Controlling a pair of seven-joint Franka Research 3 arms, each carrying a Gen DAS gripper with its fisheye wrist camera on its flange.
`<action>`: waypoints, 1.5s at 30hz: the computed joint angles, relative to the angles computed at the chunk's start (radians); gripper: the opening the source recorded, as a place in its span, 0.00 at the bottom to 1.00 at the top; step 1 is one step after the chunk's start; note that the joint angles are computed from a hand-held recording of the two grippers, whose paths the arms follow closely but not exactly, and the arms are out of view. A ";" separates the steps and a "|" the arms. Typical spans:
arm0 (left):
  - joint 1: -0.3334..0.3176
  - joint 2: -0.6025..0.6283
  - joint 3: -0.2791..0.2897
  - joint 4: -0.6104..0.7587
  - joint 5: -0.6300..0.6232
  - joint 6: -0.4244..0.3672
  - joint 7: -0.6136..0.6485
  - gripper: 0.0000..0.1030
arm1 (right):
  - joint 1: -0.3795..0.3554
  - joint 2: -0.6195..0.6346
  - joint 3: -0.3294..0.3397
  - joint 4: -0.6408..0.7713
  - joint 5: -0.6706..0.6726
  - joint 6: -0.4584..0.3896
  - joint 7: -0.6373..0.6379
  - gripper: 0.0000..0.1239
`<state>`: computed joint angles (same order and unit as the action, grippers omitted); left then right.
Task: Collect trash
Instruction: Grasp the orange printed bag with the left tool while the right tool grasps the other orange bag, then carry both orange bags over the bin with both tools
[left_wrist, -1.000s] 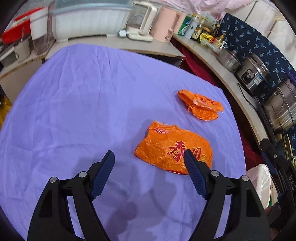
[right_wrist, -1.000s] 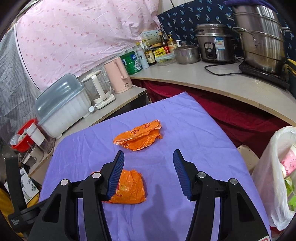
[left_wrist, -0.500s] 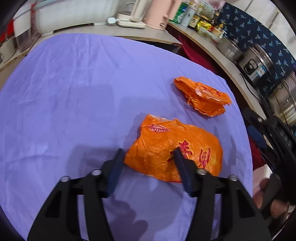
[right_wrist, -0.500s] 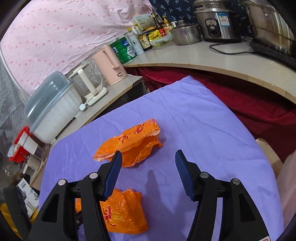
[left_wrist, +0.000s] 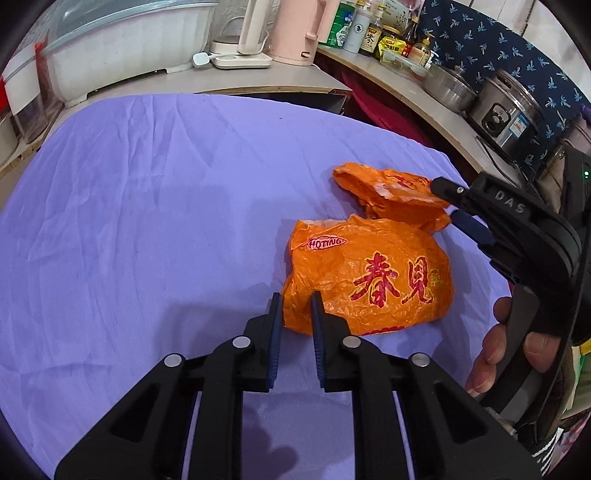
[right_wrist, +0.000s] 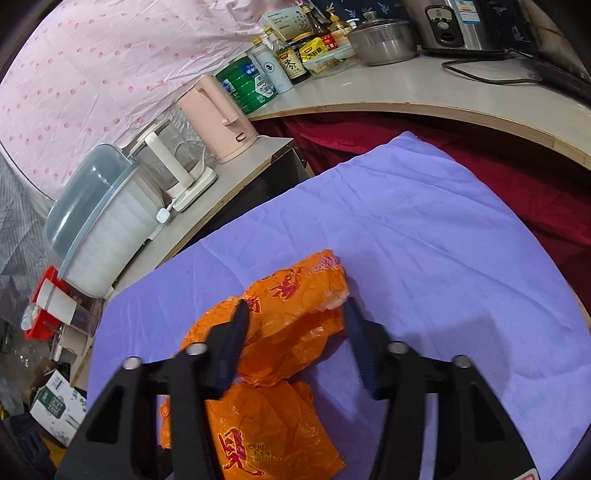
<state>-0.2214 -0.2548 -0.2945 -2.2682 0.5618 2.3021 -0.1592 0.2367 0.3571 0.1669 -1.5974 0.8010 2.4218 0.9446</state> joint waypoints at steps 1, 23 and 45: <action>0.000 0.000 0.001 0.001 -0.001 -0.002 0.002 0.14 | 0.002 0.005 -0.001 0.007 -0.008 -0.008 0.002 0.21; -0.067 0.010 -0.086 0.235 0.116 -0.222 -0.003 0.05 | -0.062 -0.412 -0.140 -0.277 0.244 -0.014 -0.231 0.05; -0.245 0.211 -0.135 0.576 0.283 -0.444 0.006 0.04 | -0.134 -0.673 -0.342 -0.475 0.269 -0.065 -0.349 0.05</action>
